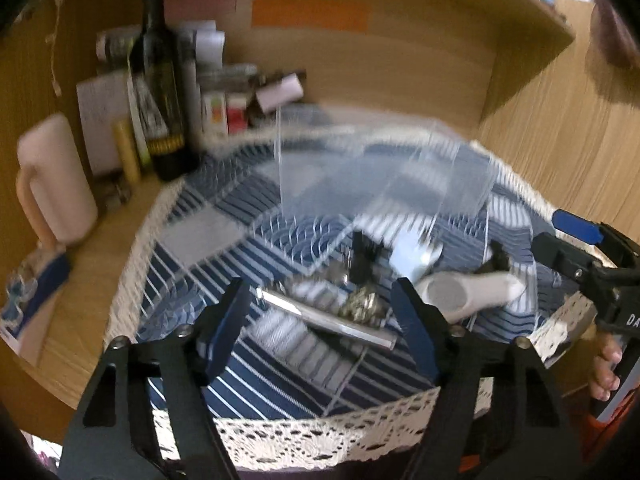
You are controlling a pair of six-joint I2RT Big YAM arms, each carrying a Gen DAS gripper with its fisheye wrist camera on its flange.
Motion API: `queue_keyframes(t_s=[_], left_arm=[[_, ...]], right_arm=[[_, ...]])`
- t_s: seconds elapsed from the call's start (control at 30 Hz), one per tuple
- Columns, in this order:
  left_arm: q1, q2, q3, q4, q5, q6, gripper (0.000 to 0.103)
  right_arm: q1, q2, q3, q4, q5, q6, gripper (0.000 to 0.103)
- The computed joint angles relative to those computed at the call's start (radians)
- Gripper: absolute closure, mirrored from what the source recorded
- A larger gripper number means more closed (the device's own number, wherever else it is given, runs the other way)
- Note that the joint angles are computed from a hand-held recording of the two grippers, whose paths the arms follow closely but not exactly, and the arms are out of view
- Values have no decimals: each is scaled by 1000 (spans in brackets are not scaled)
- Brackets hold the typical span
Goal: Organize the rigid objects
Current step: 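Grasp the silver metal cylinder with left tool while right tool grasps the white handheld device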
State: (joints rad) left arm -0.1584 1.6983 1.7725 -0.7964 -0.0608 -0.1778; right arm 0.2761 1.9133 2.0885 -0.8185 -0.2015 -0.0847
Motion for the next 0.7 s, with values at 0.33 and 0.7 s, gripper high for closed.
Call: queue_keyframes(t_s=[0.33, 0.7], left_arm=[[18, 84, 62, -92, 115, -63, 33], [35, 80, 48, -71, 93, -39, 72]], right_arm=[[32, 125, 143, -194, -28, -133, 14], [47, 232, 321, -341, -33, -234, 49]])
